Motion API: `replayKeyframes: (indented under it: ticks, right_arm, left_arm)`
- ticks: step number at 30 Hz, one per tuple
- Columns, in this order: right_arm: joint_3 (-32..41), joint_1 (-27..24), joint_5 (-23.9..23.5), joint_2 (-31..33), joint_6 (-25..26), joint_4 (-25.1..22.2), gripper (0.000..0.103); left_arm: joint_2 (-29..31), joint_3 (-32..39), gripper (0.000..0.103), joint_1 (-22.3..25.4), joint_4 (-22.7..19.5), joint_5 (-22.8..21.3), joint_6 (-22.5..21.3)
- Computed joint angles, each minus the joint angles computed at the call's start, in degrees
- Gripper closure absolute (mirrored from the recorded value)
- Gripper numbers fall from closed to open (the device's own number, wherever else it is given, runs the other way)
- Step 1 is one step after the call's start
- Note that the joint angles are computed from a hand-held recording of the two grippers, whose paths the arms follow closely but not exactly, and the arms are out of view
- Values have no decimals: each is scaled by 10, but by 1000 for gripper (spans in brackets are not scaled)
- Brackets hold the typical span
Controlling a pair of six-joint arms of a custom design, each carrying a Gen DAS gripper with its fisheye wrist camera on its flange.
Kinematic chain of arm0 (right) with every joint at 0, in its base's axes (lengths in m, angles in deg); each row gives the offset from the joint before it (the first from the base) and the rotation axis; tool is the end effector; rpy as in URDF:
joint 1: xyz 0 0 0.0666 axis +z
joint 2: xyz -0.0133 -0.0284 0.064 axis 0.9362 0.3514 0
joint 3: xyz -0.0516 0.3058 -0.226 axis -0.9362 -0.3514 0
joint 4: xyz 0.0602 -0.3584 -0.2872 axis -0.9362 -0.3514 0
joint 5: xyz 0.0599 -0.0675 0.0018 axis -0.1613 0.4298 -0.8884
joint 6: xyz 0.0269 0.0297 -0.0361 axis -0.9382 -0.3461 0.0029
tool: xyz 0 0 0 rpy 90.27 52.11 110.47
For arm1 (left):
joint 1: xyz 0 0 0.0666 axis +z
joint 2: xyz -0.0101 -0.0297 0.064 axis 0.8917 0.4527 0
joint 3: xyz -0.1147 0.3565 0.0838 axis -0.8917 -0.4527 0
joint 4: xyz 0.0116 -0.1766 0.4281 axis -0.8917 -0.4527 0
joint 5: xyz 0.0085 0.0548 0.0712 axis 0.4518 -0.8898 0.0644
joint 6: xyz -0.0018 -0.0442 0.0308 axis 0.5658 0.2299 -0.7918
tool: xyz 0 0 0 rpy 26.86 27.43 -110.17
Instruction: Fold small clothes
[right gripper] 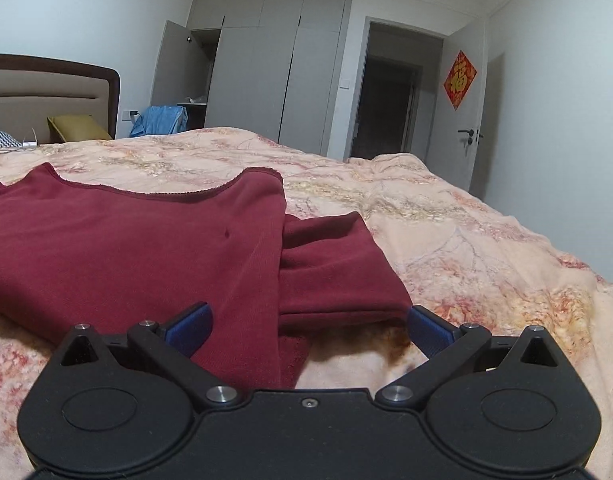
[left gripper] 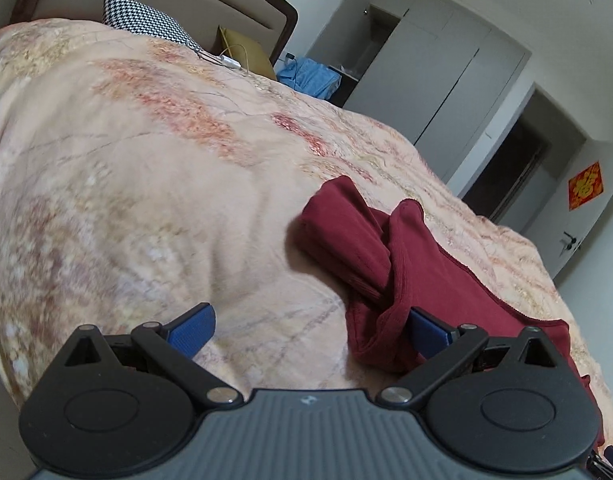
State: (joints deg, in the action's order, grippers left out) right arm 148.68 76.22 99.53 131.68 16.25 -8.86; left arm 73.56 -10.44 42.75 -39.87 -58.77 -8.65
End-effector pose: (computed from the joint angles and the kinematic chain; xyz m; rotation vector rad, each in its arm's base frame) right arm 0.5803 0.0624 0.3018 -0.0903 1.9013 -0.1513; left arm 0.5040 -0.1735 0.3380 -0.6816 1.9594 -0.3286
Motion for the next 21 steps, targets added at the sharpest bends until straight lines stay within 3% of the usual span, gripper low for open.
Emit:
replayKeyframes:
  ticks: [8, 12, 21]
  right_arm:
    - [-27, 24, 80, 0, 69, 75, 0]
    - [-37, 41, 131, 8, 127, 128, 0]
    - [-37, 47, 149, 16, 153, 149, 0]
  left_arm:
    - [-12, -13, 0, -1, -2, 6, 10]
    - [-20, -11, 0, -3, -30, 14, 30]
    - [-26, -9, 0, -8, -60, 19, 44]
